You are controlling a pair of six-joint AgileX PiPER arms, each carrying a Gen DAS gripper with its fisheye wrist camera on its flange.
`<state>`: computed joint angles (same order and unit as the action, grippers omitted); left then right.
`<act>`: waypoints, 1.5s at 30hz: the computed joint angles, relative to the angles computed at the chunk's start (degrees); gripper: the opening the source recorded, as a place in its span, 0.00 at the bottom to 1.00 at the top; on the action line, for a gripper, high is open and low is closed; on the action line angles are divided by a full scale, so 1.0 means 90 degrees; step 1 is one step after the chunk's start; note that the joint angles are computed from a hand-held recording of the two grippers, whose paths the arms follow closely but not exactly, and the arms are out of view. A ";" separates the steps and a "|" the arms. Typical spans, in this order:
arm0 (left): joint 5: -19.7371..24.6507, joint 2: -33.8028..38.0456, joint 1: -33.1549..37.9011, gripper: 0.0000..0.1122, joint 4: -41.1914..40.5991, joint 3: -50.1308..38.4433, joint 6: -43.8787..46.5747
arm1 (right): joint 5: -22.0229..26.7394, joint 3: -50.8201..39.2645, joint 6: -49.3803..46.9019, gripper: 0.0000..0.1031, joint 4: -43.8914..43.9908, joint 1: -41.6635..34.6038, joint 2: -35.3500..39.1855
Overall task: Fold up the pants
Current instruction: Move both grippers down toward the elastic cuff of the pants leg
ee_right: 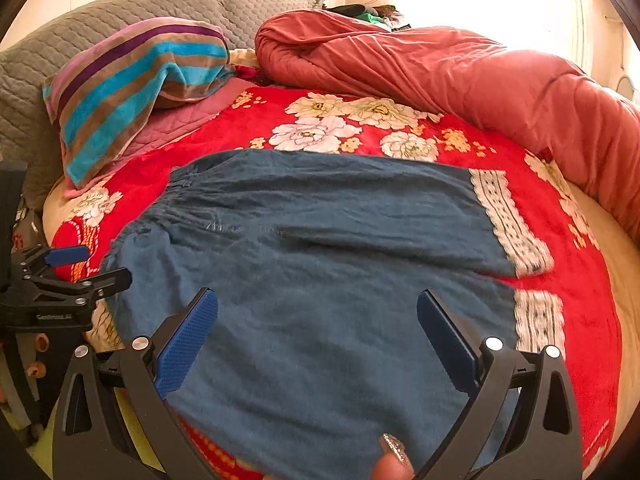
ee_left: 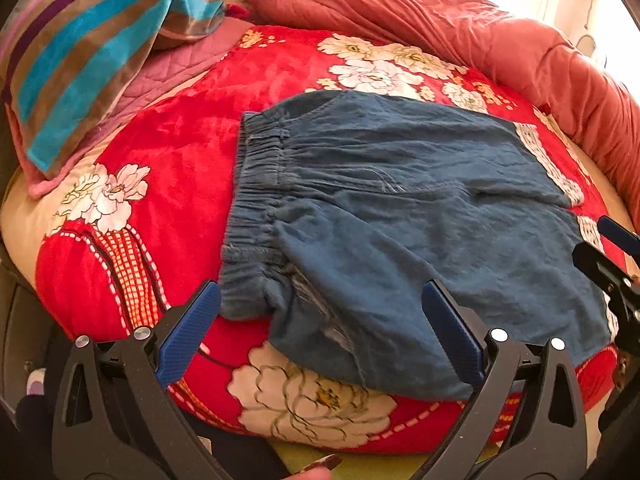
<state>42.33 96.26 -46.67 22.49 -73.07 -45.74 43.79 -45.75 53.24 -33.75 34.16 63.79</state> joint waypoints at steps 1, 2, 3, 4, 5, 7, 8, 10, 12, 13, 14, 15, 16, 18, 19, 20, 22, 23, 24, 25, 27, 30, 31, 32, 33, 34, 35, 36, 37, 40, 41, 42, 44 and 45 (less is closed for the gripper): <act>-0.0015 0.0036 0.0098 0.84 -0.0105 -0.0046 0.0131 | -0.0120 -0.0103 -0.0185 0.96 0.0074 -0.0138 0.0170; -0.0038 0.0073 0.0197 0.84 -0.0193 -0.0088 0.0228 | -0.0250 -0.0192 -0.0387 0.96 0.0178 -0.0272 0.0306; -0.0051 0.0108 0.0287 0.84 -0.0285 -0.0130 0.0328 | -0.0401 -0.0285 -0.0640 0.96 0.0332 -0.0417 0.0445; -0.0066 0.0149 0.0371 0.84 -0.0386 -0.0179 0.0437 | -0.0457 -0.0345 -0.0722 0.96 0.0357 -0.0476 0.0543; -0.0088 0.0207 0.0495 0.84 -0.0516 -0.0248 0.0578 | -0.0532 -0.0438 -0.0848 0.96 0.0375 -0.0558 0.0676; -0.0081 0.0331 0.0671 0.84 -0.0692 -0.0399 0.0791 | -0.0722 -0.0643 -0.1242 0.96 0.0547 -0.0741 0.0952; -0.0078 0.0413 0.0779 0.84 -0.0774 -0.0498 0.0912 | -0.0793 -0.0755 -0.1440 0.96 0.0669 -0.0841 0.1092; 0.0008 0.0570 0.0935 0.84 -0.0883 -0.0711 0.1080 | -0.0967 -0.1003 -0.1988 0.96 0.1084 -0.1072 0.1389; 0.0056 0.0743 0.1134 0.84 -0.1026 -0.0954 0.1310 | -0.0998 -0.1264 -0.2095 0.96 0.1032 -0.1119 0.1682; 0.0065 0.0816 0.1228 0.84 -0.1097 -0.1066 0.1418 | -0.1049 -0.1443 -0.2286 0.96 0.1105 -0.1183 0.1873; 0.0070 0.0892 0.1321 0.84 -0.1176 -0.1184 0.1536 | -0.1090 -0.1588 -0.2428 0.96 0.1165 -0.1242 0.2028; 0.0105 0.1005 0.1434 0.84 -0.1277 -0.1352 0.1676 | -0.1143 -0.1680 -0.2614 0.96 0.1293 -0.1319 0.2129; 0.0153 0.1117 0.1524 0.84 -0.1330 -0.1519 0.1762 | -0.1204 -0.1868 -0.2902 0.96 0.1495 -0.1430 0.2322; 0.0320 0.1380 0.1644 0.84 -0.1323 -0.1909 0.1891 | -0.1231 -0.2155 -0.3254 0.96 0.1735 -0.1598 0.2616; 0.0434 0.1528 0.1698 0.84 -0.1278 -0.2131 0.1926 | -0.1189 -0.2380 -0.3360 0.96 0.1782 -0.1672 0.2833; 0.0595 0.1710 0.1757 0.84 -0.1235 -0.2413 0.1953 | -0.1164 -0.2599 -0.3601 0.96 0.1966 -0.1774 0.3038; 0.0751 0.1960 0.1862 0.84 -0.1268 -0.2797 0.2141 | -0.1055 -0.3023 -0.3946 0.96 0.2226 -0.1933 0.3418; 0.0867 0.2120 0.1896 0.84 -0.1198 -0.3040 0.2166 | -0.0985 -0.3271 -0.4179 0.96 0.2425 -0.2026 0.3627; 0.0901 0.2216 0.1937 0.84 -0.1195 -0.3174 0.2232 | -0.0900 -0.3559 -0.4467 0.96 0.2680 -0.2140 0.3869; 0.0988 0.2361 0.1980 0.84 -0.1205 -0.3387 0.2314 | -0.0850 -0.3714 -0.4529 0.96 0.2728 -0.2181 0.4003; 0.1174 0.2657 0.2071 0.84 -0.1269 -0.3825 0.2480 | -0.0672 -0.4238 -0.4873 0.96 0.2977 -0.2324 0.4433; 0.1411 0.3112 0.2219 0.84 -0.1486 -0.4489 0.2747 | -0.0395 -0.4904 -0.5477 0.96 0.3359 -0.2487 0.4957; 0.1536 0.3283 0.2260 0.84 -0.1602 -0.4746 0.2860 | -0.0320 -0.5089 -0.5587 0.96 0.3393 -0.2504 0.5103; 0.1654 0.3452 0.2297 0.84 -0.1727 -0.5001 0.2982 | -0.0211 -0.5311 -0.5765 0.96 0.3461 -0.2532 0.5274; 0.1797 0.3658 0.2339 0.84 -0.1891 -0.5312 0.3160 | -0.0113 -0.5506 -0.5877 0.96 0.3463 -0.2550 0.5425; 0.1922 0.3853 0.2352 0.84 -0.1963 -0.5598 0.3272 | -0.0018 -0.5697 -0.5918 0.96 0.3406 -0.2546 0.5566; 0.2058 0.4032 0.2355 0.84 -0.2000 -0.5876 0.3371 | 0.0109 -0.5917 -0.6079 0.96 0.3489 -0.2572 0.5722; 0.2147 0.4163 0.2361 0.84 -0.2060 -0.6077 0.3473 | 0.0198 -0.6081 -0.6210 0.96 0.3569 -0.2592 0.5836; 0.2224 0.4305 0.2371 0.84 -0.2115 -0.6308 0.3547 | 0.0213 -0.6209 -0.6295 0.96 0.3596 -0.2607 0.5937; 0.2293 0.4608 0.2433 0.84 -0.2399 -0.6788 0.3726 | 0.0362 -0.6631 -0.6617 0.96 0.3728 -0.2655 0.6248; 0.2361 0.4687 0.2425 0.84 -0.2414 -0.6926 0.3773 | 0.0392 -0.6709 -0.6705 0.96 0.3773 -0.2672 0.6309; 0.2442 0.4796 0.2383 0.83 -0.2318 -0.7120 0.3812 | 0.0439 -0.6811 -0.6781 0.96 0.3799 -0.2682 0.6385; 0.2418 0.4876 0.2300 0.74 -0.2150 -0.7235 0.3947 | 0.0616 -0.7093 -0.6967 0.96 0.3876 -0.2705 0.6578; 0.2406 0.4894 0.2306 0.61 -0.2253 -0.7261 0.4066 | 0.0723 -0.7242 -0.7071 0.96 0.3912 -0.2707 0.6672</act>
